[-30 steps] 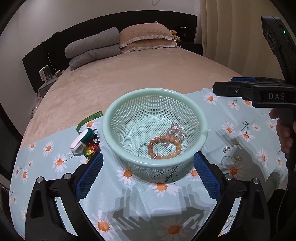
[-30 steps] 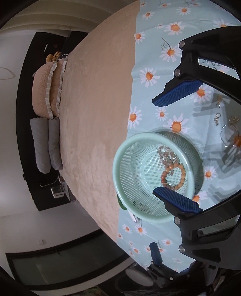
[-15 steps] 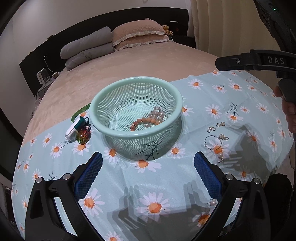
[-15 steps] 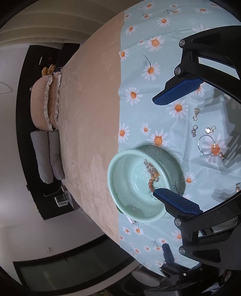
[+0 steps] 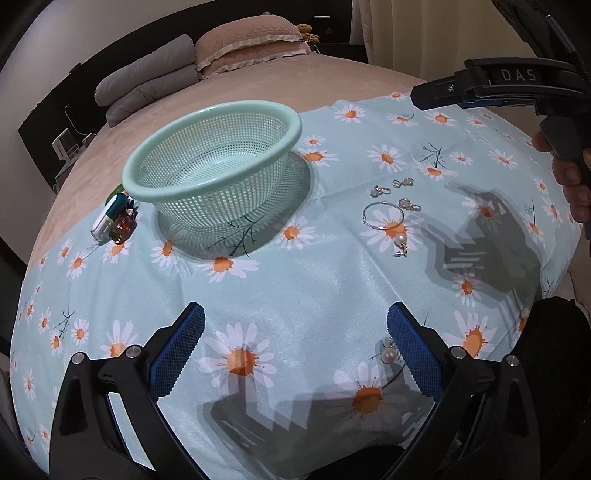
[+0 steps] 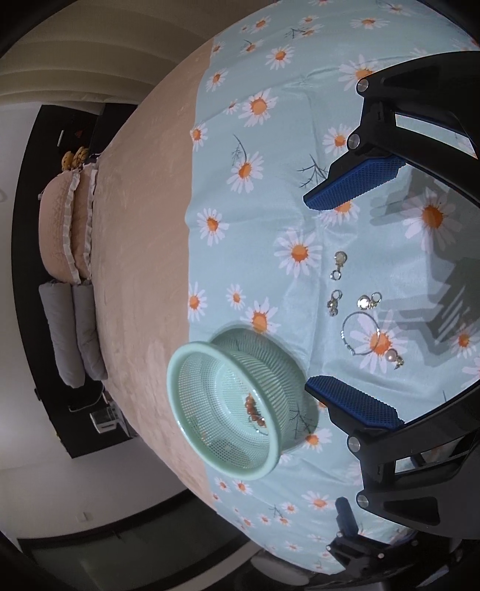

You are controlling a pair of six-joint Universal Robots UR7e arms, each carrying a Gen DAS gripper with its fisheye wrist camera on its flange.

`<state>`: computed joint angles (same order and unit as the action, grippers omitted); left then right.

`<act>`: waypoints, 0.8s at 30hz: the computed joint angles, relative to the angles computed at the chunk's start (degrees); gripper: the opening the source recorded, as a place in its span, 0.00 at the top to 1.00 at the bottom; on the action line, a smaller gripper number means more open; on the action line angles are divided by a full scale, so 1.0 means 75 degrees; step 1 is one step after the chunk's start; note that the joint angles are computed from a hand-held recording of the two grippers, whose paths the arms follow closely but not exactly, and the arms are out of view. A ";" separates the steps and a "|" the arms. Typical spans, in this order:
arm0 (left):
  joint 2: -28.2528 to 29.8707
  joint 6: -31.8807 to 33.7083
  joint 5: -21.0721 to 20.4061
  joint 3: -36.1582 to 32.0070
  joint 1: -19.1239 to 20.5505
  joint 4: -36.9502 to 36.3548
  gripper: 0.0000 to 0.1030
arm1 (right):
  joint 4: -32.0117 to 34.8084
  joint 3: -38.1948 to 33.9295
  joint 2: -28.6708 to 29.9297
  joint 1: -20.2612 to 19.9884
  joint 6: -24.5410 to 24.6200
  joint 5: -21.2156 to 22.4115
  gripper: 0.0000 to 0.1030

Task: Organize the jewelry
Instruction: 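Move both open tools back toward the pearl earring and charms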

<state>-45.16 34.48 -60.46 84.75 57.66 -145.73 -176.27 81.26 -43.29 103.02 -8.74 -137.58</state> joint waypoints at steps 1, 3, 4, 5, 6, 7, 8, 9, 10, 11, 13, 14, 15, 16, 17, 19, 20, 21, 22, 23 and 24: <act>-0.0013 0.0000 -0.0024 0.0064 0.0000 0.0001 0.06 | 0.0080 0.0047 -0.0011 -0.0029 0.0101 -0.0042 0.16; -0.0063 0.0026 -0.0117 0.0211 0.0009 0.0028 0.06 | 0.0208 0.0160 -0.0040 -0.0110 0.0286 -0.0074 0.16; -0.0090 0.0064 -0.0175 0.0286 0.0015 0.0000 0.06 | 0.0265 0.0201 -0.0048 -0.0149 0.0352 -0.0099 0.16; -0.0120 0.0096 -0.0246 0.0354 0.0026 -0.0011 0.06 | 0.0282 0.0241 -0.0048 -0.0179 0.0387 -0.0122 0.16; -0.0146 0.0111 -0.0313 0.0402 0.0037 0.0026 0.06 | 0.0271 0.0279 -0.0047 -0.0214 0.0400 -0.0140 0.16; -0.0163 0.0119 -0.0362 0.0443 0.0046 0.0048 0.06 | 0.0245 0.0313 -0.0035 -0.0238 0.0421 -0.0161 0.16; -0.0177 0.0136 -0.0399 0.0482 0.0055 0.0070 0.06 | 0.0210 0.0352 -0.0038 -0.0278 0.0436 -0.0163 0.16; -0.0186 0.0171 -0.0389 0.0523 0.0057 0.0085 0.06 | 0.0141 0.0399 -0.0041 -0.0322 0.0440 -0.0159 0.16; -0.0182 0.0209 -0.0332 0.0563 0.0047 0.0072 0.06 | 0.0104 0.0424 -0.0035 -0.0359 0.0476 -0.0166 0.16; -0.0179 0.0236 -0.0295 0.0594 0.0044 0.0070 0.06 | 0.0104 0.0439 -0.0030 -0.0396 0.0530 -0.0158 0.16; -0.0179 0.0270 -0.0352 0.0605 0.0059 0.0186 0.06 | 0.0081 0.0453 -0.0003 -0.0464 0.0600 -0.0123 0.16; -0.0172 0.0304 -0.0349 0.0614 0.0056 0.0182 0.06 | 0.0071 0.0441 0.0026 -0.0497 0.0623 -0.0123 0.16; -0.0159 0.0328 -0.0359 0.0601 0.0057 0.0224 0.06 | 0.0110 0.0412 0.0059 -0.0527 0.0647 -0.0128 0.16; -0.0153 0.0350 -0.0389 0.0571 0.0059 0.0327 0.06 | 0.0156 0.0380 0.0090 -0.0553 0.0665 -0.0128 0.16; -0.0142 0.0395 -0.0404 0.0562 0.0057 0.0385 0.06 | 0.0172 0.0349 0.0127 -0.0576 0.0665 -0.0134 0.16; -0.0115 0.0485 -0.0424 0.0550 0.0059 0.0482 0.06 | 0.0116 0.0296 0.0217 -0.0609 0.0605 -0.0177 0.16; -0.0109 0.0502 -0.0455 0.0540 0.0066 0.0506 0.06 | 0.0071 0.0291 0.0245 -0.0634 0.0574 -0.0174 0.16; -0.0108 0.0470 -0.0532 0.0495 0.0085 0.0625 0.06 | 0.0042 0.0294 0.0262 -0.0660 0.0549 -0.0147 0.16; -0.0095 0.0395 -0.0606 0.0404 0.0108 0.0856 0.06 | 0.0012 0.0299 0.0285 -0.0683 0.0531 -0.0137 0.16; -0.0056 0.0329 -0.0608 0.0321 0.0129 0.0999 0.07 | -0.0055 0.0307 0.0315 -0.0701 0.0501 -0.0146 0.16; -0.0009 0.0233 -0.0560 0.0240 0.0138 0.1142 0.09 | -0.0152 0.0307 0.0358 -0.0721 0.0444 -0.0162 0.16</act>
